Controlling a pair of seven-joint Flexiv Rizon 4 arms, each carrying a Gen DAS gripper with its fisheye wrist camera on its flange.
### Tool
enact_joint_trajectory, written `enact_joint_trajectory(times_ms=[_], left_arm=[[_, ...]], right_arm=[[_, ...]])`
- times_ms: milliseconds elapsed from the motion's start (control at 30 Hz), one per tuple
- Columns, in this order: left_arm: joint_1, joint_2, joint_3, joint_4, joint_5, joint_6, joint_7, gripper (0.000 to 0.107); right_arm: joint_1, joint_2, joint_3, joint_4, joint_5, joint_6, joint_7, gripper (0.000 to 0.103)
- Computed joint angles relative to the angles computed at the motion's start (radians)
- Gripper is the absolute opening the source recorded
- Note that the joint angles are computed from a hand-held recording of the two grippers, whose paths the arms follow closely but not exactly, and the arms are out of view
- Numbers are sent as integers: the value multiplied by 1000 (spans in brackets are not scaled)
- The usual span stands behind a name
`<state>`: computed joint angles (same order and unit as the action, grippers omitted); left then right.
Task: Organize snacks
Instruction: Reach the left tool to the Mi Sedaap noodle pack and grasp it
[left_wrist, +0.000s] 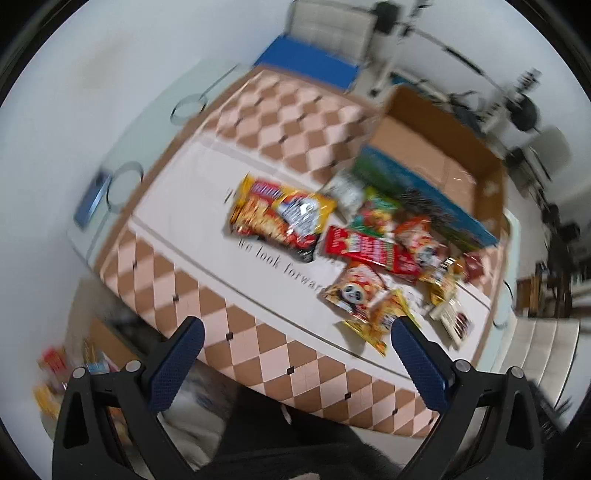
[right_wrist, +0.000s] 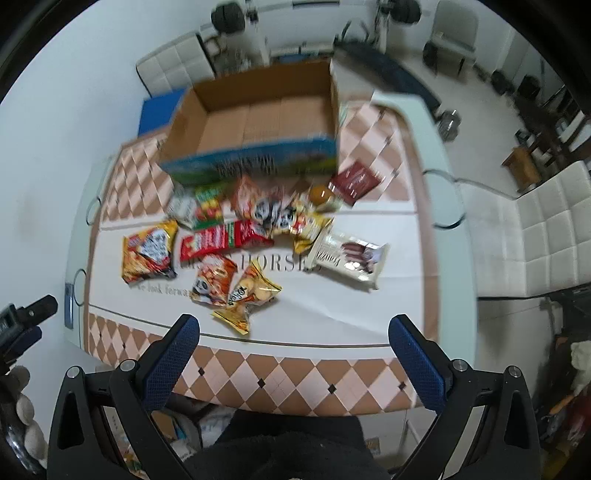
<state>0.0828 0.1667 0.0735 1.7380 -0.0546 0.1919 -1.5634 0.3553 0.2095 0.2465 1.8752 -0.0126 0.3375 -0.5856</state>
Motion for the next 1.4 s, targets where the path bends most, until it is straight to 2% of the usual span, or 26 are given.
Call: enact_joint_trajectory(times_ms=[133, 267, 400, 500, 600, 733, 867, 1000, 1267, 1400], left_arm=[[13, -76, 0, 12, -4, 12, -53, 103], [37, -189, 13, -3, -86, 3, -114, 103], [54, -300, 16, -25, -158, 36, -208, 103], [35, -370, 3, -63, -97, 95, -236, 103], [-5, -449, -10, -127, 23, 116, -214, 103], [-36, -519, -1, -159, 93, 136, -201, 103], [-24, -544, 17, -145, 81, 127, -191, 103], [19, -530, 37, -94, 50, 133, -139, 103], [78, -492, 93, -38, 137, 151, -83, 103], [116, -464, 88, -23, 88, 187, -52, 103]], right_arm=[[-1, -83, -27, 18, 53, 61, -72, 103], [-5, -178, -40, -6, 70, 87, -101, 103], [-2, -257, -41, -43, 65, 108, -102, 103], [6, -323, -45, -76, 27, 114, -88, 103], [15, -386, -51, -117, -7, 89, -65, 103], [15, -425, -53, -142, -10, 88, -50, 103], [17, -457, -54, -166, -19, 66, -43, 103], [16, -476, -53, -183, -10, 71, -47, 103], [32, -516, -47, -232, -10, 60, -65, 103], [41, -526, -46, -247, -15, 65, -72, 103]])
